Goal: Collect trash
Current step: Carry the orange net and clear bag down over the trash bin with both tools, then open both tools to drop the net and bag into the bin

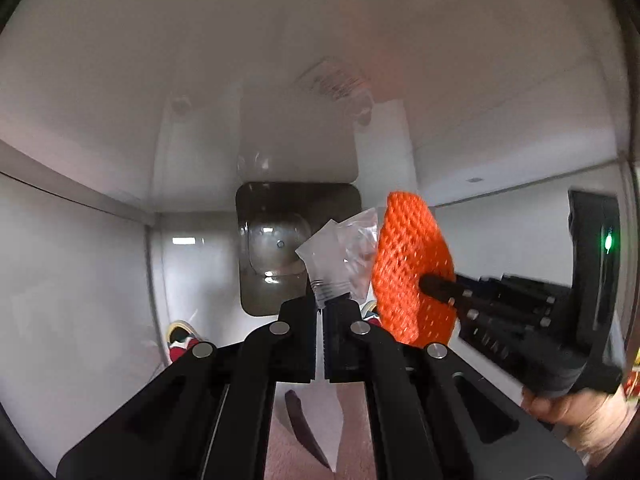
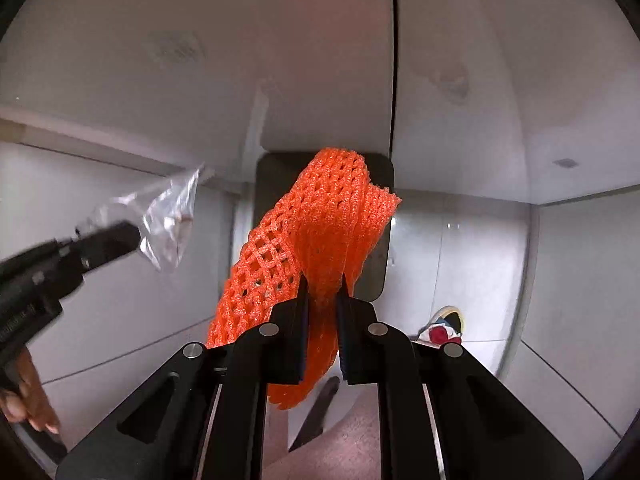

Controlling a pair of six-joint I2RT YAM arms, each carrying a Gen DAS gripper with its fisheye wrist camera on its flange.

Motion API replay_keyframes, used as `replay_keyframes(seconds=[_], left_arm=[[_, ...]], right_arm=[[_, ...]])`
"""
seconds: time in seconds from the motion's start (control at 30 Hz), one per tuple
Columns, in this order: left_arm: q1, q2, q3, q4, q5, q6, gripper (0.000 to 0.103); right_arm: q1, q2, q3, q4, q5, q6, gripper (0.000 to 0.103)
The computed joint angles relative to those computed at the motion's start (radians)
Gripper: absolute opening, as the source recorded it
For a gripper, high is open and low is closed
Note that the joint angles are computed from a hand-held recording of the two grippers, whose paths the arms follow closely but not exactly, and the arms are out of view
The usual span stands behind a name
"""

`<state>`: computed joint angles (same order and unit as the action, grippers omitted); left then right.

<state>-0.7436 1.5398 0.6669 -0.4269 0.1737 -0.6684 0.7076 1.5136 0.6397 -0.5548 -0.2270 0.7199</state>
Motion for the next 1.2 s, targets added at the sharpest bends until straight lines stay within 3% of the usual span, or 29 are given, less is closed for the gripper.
replay_keyframes(seconds=[0.17,0.37,0.43,0.5,0.57,0.67,0.77,0.8,1.0,1.07,1.2], left_arm=[[0.012,0.173,0.033,0.092,0.028,0.05,0.001],[0.031,0.265,0.069,0.128,0.057,0.08,0.005],[0.037,0.276,0.081,0.119,0.057,0.085,0.011],[0.041,0.264,0.088,0.102,0.052,0.09,0.018],[0.045,0.249,0.087,0.095,0.052,0.093,0.021],[0.053,0.232,0.085,0.086,0.05,0.093,0.032],[0.066,0.21,0.078,0.08,0.056,0.09,0.041],[0.065,0.203,0.077,0.078,0.055,0.088,0.045],[0.056,0.138,0.087,0.021,0.019,0.071,0.055],[0.054,0.096,0.088,-0.01,-0.001,0.07,0.062],[0.051,-0.03,0.097,-0.112,-0.033,0.054,0.077]], right_arm=[[-0.036,0.128,-0.018,0.126,-0.035,0.012,0.016],[-0.008,0.215,0.0,0.218,-0.03,0.069,0.017],[-0.017,0.214,-0.015,0.226,-0.027,0.055,0.022],[-0.005,0.221,-0.007,0.226,-0.017,0.069,0.033],[-0.008,0.214,-0.027,0.242,-0.014,0.073,0.037],[0.002,0.198,-0.028,0.228,-0.007,0.093,0.04],[-0.009,0.169,-0.017,0.199,-0.006,0.089,0.054],[-0.009,0.163,-0.012,0.192,-0.005,0.088,0.055],[-0.005,0.08,-0.008,0.115,0.023,0.084,0.065],[-0.003,0.033,0.003,0.054,0.038,0.067,0.068],[0.004,-0.091,0.029,-0.101,0.082,0.03,0.088]])
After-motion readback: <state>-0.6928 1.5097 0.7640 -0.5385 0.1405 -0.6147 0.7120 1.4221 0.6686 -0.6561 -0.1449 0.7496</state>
